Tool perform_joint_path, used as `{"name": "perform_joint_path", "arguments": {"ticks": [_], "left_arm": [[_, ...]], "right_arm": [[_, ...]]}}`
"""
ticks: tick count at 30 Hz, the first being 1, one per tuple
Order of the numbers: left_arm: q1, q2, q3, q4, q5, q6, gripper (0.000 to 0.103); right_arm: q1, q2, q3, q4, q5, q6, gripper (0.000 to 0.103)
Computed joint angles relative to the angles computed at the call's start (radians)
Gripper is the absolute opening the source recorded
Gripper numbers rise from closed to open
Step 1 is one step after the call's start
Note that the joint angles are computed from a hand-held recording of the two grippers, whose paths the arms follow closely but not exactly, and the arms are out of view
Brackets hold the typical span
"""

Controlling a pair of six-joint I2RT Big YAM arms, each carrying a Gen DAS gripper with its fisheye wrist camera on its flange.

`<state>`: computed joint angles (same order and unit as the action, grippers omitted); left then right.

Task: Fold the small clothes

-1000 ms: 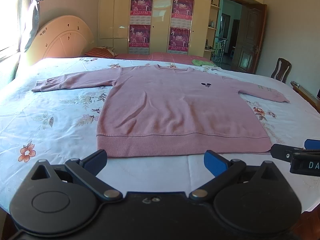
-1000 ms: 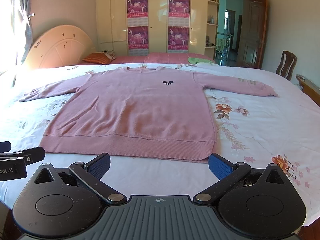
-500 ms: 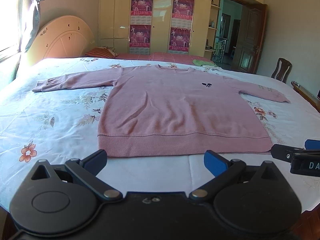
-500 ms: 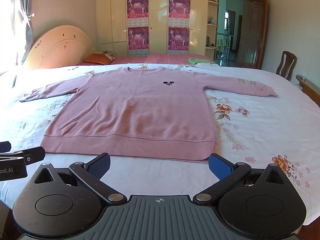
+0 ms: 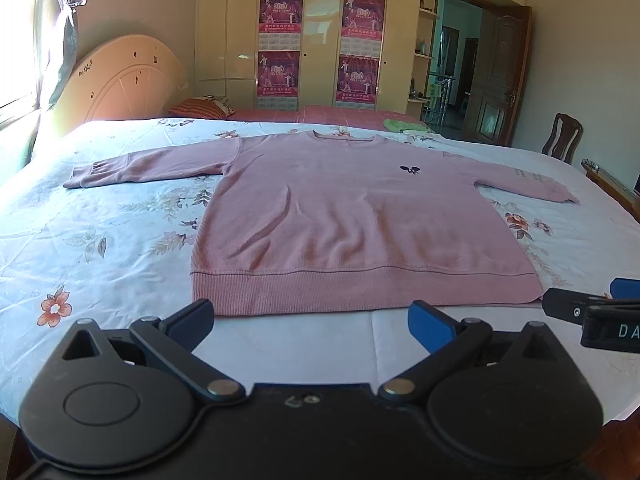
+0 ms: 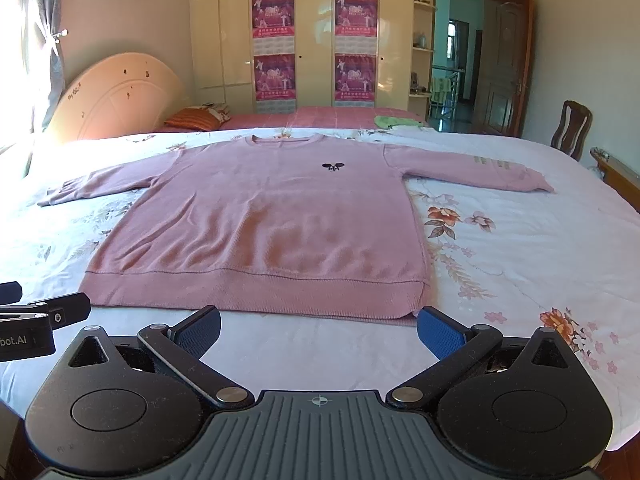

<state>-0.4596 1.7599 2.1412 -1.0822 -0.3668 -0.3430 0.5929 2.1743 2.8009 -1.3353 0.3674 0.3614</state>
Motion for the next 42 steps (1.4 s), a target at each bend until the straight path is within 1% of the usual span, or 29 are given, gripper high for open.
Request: {"name": "perform_joint_path", "arguments": {"ticks": [6,14,16,19,21,23,28,31,33,34,37,38,40,42], "left_arm": [[-0.005,0.003,0.008,-0.006,-0.004,0.003,0.103],[-0.013,0.01,0.021,-0.012,-0.014,0.007,0.103],[-0.015,0.012,0.025,-0.014,-0.016,0.002,0.103],[-0.018,0.021,0.038,-0.032,-0.023,-0.027,0.103],[-0.021,0.018,0.029,-0.024,-0.033,-0.039,0.103],[-0.024,0.017,0.025,-0.013,-0.049,-0.043,0.103],[-0.033,0.026,0.023,0.034,-0.085,-0.037,0.103],[-0.03,0.052,0.057,0.037,-0.06,-0.037,0.103],[-0.023,0.086,0.114,0.006,-0.011,-0.042,0.103],[-0.023,0.104,0.142,-0.006,-0.007,-0.031,0.103],[-0.028,0.163,0.229,-0.032,-0.024,0.036,0.103],[-0.028,0.185,0.265,-0.048,-0.02,0.044,0.103],[-0.022,0.232,0.34,-0.081,0.003,0.033,0.103],[-0.013,0.279,0.412,-0.104,0.044,0.014,0.103]], "right_arm": [[-0.001,-0.001,0.0,0.0,-0.002,0.0,0.103],[-0.005,-0.02,-0.03,0.013,-0.002,0.003,0.103],[-0.007,-0.046,-0.077,0.038,-0.003,0.003,0.103],[-0.01,-0.07,-0.12,0.058,0.006,0.007,0.103],[-0.012,-0.092,-0.159,0.077,0.011,0.026,0.103],[-0.016,-0.09,-0.153,0.065,0.014,0.042,0.103],[-0.022,-0.099,-0.162,0.057,0.049,0.033,0.103],[-0.033,-0.116,-0.191,0.071,0.062,0.039,0.103],[-0.042,-0.119,-0.196,0.072,0.072,0.047,0.103],[-0.048,-0.119,-0.196,0.068,0.076,0.05,0.103],[-0.066,-0.102,-0.166,0.052,0.091,0.052,0.103],[-0.073,-0.097,-0.157,0.05,0.098,0.052,0.103],[-0.087,-0.079,-0.126,0.044,0.107,0.053,0.103],[-0.099,-0.048,-0.07,0.025,0.115,0.055,0.103]]}}
